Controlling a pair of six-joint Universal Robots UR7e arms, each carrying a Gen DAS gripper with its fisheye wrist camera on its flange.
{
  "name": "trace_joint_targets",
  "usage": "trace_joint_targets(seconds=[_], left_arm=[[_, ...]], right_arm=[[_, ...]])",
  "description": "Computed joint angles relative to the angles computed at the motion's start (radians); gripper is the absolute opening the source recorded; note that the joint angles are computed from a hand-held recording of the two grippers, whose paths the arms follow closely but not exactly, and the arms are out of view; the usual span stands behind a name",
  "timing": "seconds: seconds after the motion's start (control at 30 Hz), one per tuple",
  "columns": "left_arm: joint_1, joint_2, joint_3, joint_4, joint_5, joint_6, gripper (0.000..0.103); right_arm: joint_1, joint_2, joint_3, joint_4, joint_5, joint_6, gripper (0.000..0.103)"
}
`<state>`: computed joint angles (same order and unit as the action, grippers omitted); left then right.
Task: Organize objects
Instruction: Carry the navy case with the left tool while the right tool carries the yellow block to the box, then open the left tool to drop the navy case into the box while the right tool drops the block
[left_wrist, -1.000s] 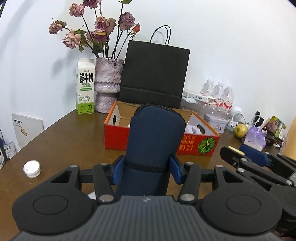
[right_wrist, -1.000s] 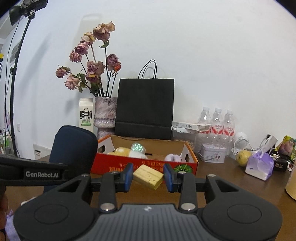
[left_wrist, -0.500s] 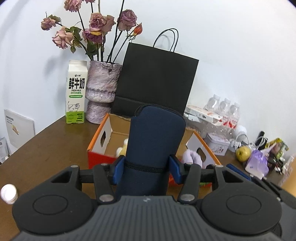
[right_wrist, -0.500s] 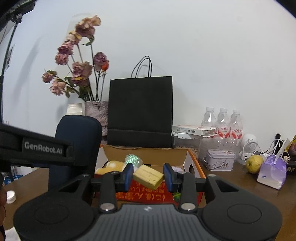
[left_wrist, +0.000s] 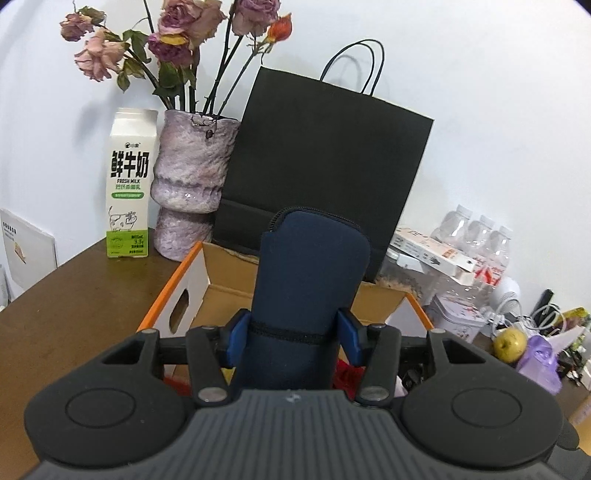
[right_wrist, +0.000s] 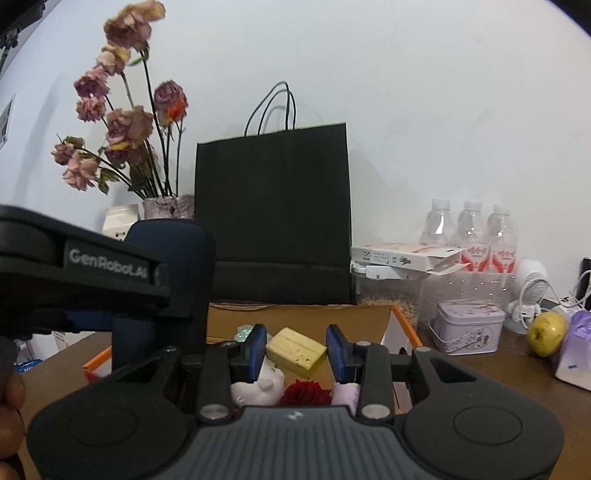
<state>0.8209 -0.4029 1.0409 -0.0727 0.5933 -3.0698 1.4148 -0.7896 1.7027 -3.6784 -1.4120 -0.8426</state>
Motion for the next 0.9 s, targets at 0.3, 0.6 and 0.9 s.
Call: trace_joint_targets(seconds=[0.3,0.6,0.9], left_arm=[[0.057,0.107,-0.237,0.160,0.027,-0.011,0.046],[0.091,0.194,-0.415,0.286,0.047,-0.002,0.041],[0.089,0.211,-0.429,0.245,0.005,0.076,0.079]], right_arm=[[0.005,0.073,-0.150,0.109,-0.025,-0.001,0.034],[0.004,0.110,-0.230,0.182,-0.045,0.001,0.034],[0.003,0.126,-0.277,0.262,-0.078,-0.001,0.035]])
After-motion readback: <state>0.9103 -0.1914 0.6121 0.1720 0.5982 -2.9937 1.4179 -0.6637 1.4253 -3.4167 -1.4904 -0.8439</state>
